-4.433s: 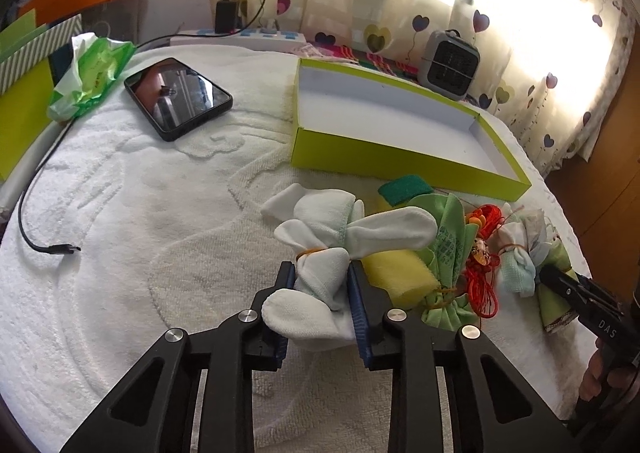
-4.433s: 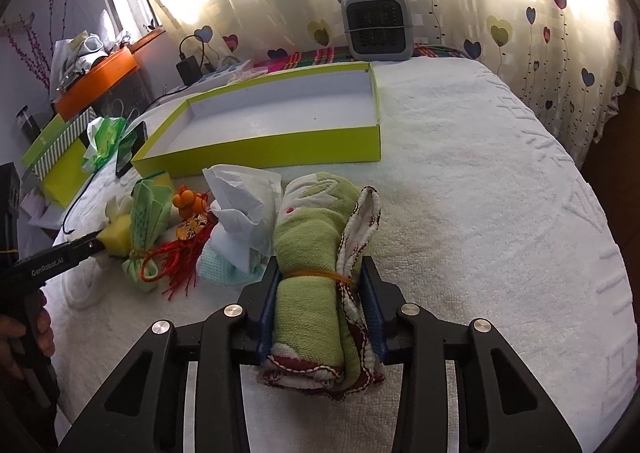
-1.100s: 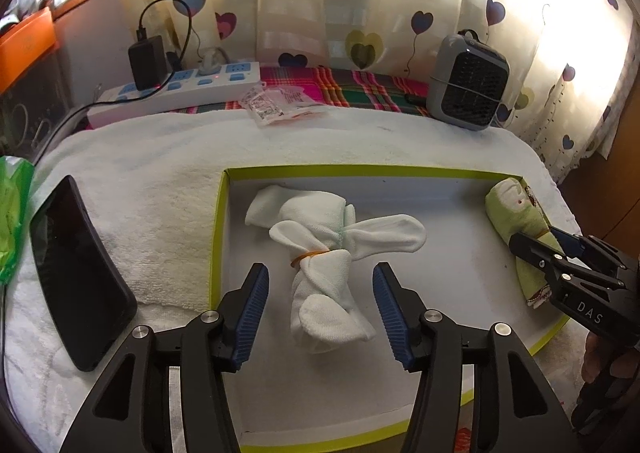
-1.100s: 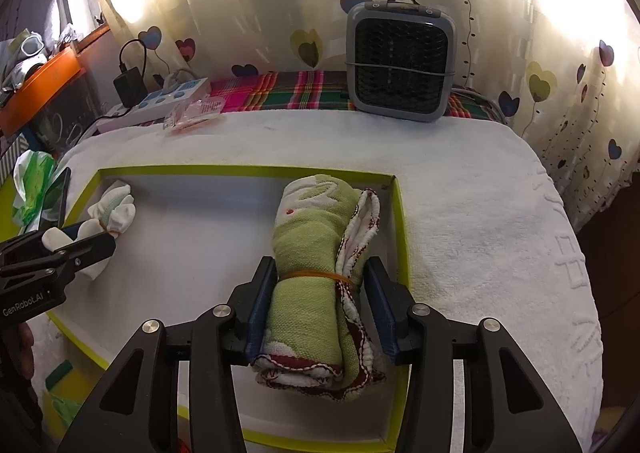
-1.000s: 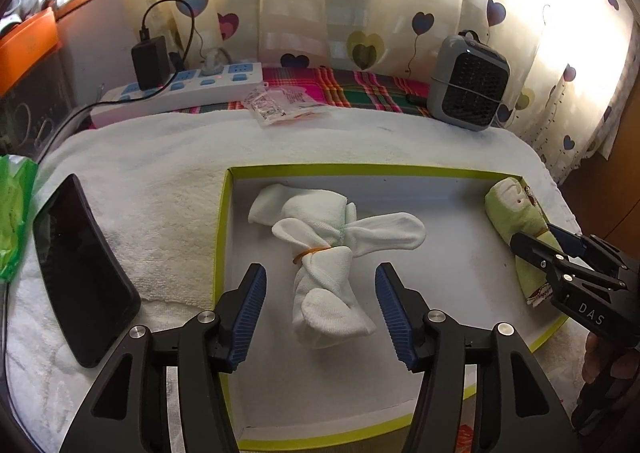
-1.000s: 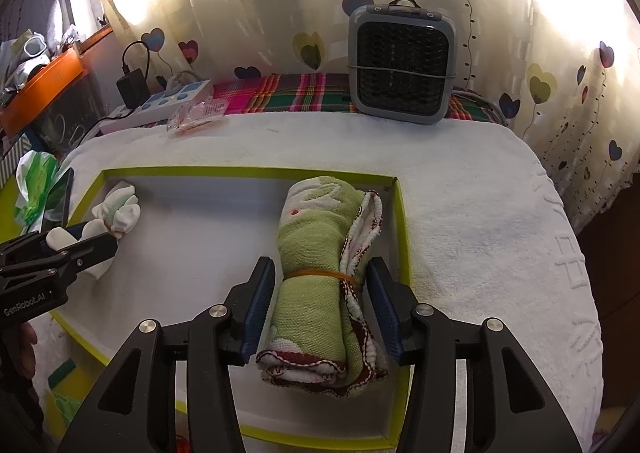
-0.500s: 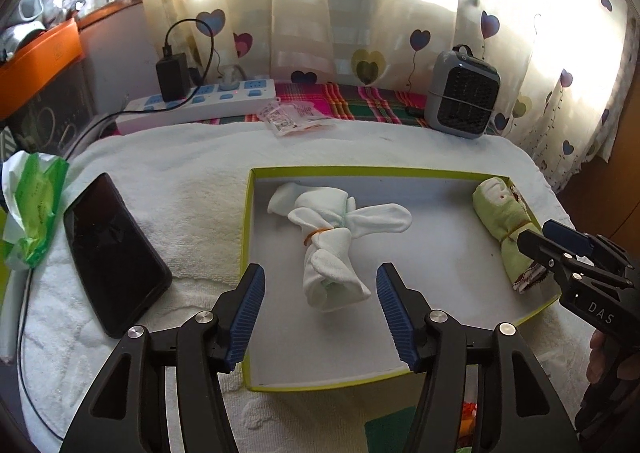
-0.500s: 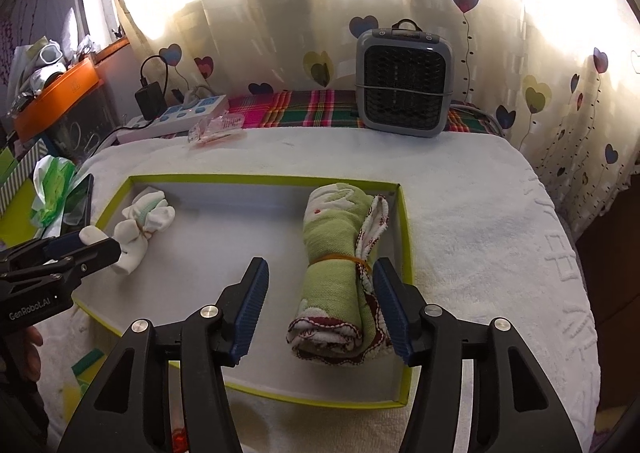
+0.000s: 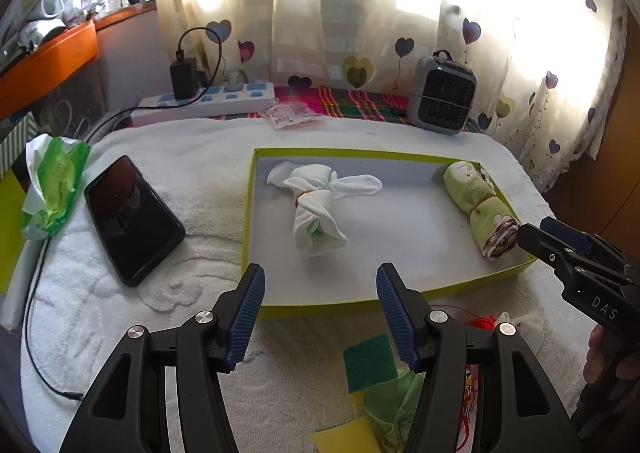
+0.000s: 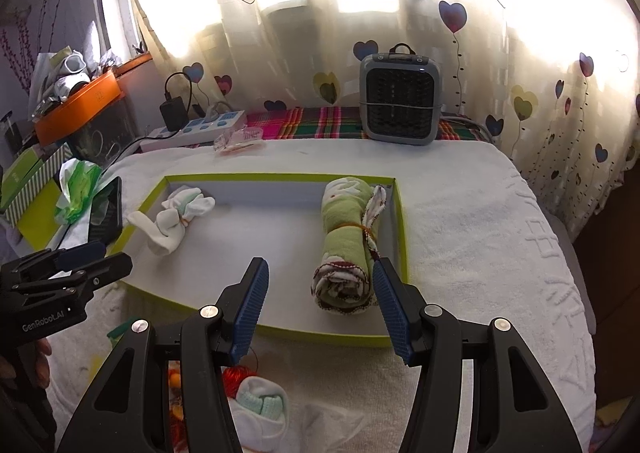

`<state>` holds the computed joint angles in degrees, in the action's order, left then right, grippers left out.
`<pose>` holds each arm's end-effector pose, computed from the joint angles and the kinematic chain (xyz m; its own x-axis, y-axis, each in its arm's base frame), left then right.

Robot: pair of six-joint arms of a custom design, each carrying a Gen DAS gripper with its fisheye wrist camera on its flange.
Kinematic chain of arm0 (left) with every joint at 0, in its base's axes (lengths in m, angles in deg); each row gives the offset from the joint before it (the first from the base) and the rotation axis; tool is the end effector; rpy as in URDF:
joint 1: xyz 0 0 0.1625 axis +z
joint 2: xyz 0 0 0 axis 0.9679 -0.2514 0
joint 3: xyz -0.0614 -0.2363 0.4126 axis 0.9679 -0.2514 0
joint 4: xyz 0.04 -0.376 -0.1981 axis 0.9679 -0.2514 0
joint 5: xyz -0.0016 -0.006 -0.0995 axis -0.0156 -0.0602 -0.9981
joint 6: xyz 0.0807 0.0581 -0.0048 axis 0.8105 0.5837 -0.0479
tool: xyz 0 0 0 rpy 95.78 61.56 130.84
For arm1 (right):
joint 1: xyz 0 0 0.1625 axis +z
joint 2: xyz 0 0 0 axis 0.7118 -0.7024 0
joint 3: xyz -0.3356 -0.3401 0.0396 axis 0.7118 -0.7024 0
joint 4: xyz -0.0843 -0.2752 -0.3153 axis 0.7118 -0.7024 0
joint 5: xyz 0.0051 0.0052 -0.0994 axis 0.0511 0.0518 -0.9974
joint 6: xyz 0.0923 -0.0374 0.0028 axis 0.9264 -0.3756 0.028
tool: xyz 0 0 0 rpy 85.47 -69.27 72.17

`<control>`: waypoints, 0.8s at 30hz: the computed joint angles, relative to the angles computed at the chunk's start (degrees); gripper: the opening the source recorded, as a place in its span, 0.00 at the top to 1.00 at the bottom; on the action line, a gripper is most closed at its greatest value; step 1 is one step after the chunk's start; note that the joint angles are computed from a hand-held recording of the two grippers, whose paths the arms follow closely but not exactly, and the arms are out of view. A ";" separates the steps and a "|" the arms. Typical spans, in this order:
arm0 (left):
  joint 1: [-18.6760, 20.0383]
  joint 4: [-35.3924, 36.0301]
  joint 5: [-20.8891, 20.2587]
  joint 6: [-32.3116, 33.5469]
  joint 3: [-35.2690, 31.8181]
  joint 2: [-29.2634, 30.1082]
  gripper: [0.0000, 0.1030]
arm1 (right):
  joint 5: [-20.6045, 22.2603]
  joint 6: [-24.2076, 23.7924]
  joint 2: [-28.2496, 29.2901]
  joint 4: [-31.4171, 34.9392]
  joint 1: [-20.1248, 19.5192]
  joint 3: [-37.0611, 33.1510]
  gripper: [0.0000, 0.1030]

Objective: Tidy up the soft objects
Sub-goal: 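Withdraw both open tools from the box toward the remaining items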

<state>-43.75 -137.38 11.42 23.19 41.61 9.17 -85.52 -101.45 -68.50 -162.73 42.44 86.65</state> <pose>-0.2952 -0.4298 0.0692 -0.7707 0.1203 -0.6257 0.4903 0.7391 -0.4619 0.0863 -0.4225 0.2589 -0.7755 -0.1510 0.6131 -0.5329 0.6773 -0.5072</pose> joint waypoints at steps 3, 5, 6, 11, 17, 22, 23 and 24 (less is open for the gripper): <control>-0.96 -0.15 0.11 -1.69 1.39 -0.69 0.44 | 0.31 0.01 -0.61 -1.04 -0.20 1.27 0.46; -1.61 0.12 0.43 -2.87 2.18 -1.01 0.44 | 0.17 -0.35 -0.72 -2.39 -0.25 2.04 0.46; -1.84 0.60 0.71 -3.34 2.33 -1.01 0.44 | 0.19 -0.32 -0.90 -2.77 -0.31 2.40 0.46; -3.27 2.00 0.97 -6.59 3.85 -1.53 0.44 | 1.28 -0.17 -1.84 -4.37 -1.04 4.45 0.46; -4.32 0.62 0.46 -7.74 5.60 -1.89 0.44 | 2.20 -0.35 -2.76 -6.22 -2.08 6.71 0.46; -5.16 -0.09 -0.35 -10.31 7.75 -2.63 0.44 | 3.31 0.43 -3.99 -6.71 -3.33 8.32 0.46; -5.32 -0.17 -0.39 -10.97 8.19 -2.85 0.44 | 3.51 0.41 -4.20 -7.08 -3.67 8.75 0.46; -5.44 -0.26 -0.44 -11.21 8.57 -3.02 0.44 | 3.61 0.39 -4.30 -7.69 -3.97 9.19 0.46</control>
